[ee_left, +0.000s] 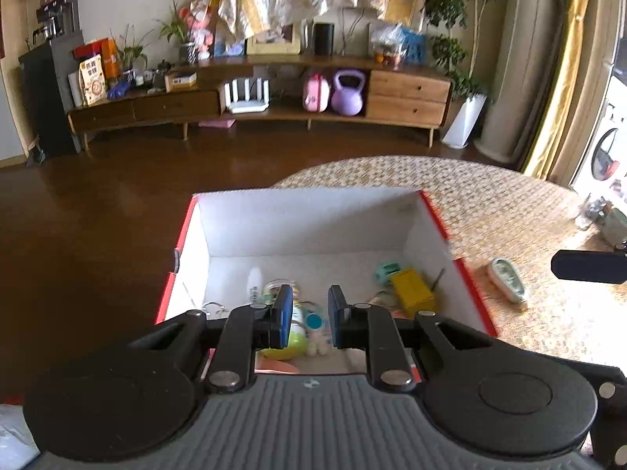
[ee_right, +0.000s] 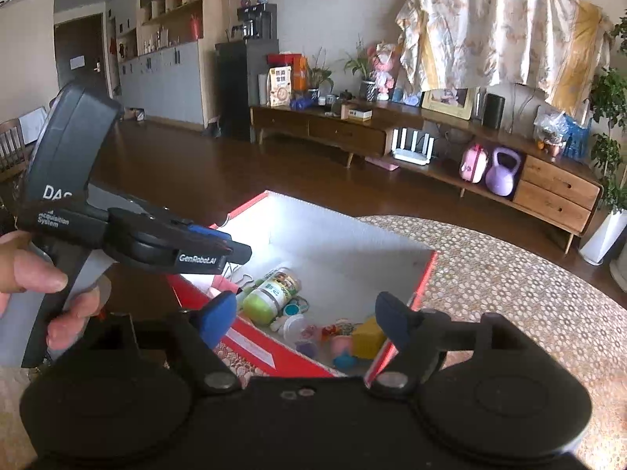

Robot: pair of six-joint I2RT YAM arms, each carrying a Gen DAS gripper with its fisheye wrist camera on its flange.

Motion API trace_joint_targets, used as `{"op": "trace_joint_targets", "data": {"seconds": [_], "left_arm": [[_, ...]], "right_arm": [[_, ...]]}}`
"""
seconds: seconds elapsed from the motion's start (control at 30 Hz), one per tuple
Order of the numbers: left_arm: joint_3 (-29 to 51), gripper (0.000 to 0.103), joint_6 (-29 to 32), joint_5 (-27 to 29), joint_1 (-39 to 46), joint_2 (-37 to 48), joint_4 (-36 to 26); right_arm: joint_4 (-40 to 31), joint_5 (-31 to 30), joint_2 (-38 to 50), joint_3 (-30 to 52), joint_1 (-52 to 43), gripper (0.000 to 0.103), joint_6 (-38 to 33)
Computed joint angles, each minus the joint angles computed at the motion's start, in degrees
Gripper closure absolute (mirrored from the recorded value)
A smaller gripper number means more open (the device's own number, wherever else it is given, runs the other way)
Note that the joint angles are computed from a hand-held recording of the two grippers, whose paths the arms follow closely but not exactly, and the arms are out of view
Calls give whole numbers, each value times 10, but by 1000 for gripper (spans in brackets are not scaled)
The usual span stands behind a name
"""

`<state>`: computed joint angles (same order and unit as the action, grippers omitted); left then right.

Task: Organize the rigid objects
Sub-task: 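Withdraw both grippers from the shoebox back over the table items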

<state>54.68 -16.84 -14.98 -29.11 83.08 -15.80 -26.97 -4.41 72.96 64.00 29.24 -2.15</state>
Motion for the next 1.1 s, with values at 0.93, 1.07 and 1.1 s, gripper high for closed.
{"op": "trace_joint_targets", "data": {"seconds": [0.93, 1.07, 1.1], "left_arm": [[-3, 23, -117, -168, -263, 111, 119], [19, 23, -140, -175, -283, 163, 144], [25, 23, -147, -179, -289, 175, 151]], "right_arm": [[-41, -172, -219, -210, -335, 8, -108], [-34, -191, -200, -217, -384, 8, -136], [-30, -198, -191, -217, -398, 8, -144]]}}
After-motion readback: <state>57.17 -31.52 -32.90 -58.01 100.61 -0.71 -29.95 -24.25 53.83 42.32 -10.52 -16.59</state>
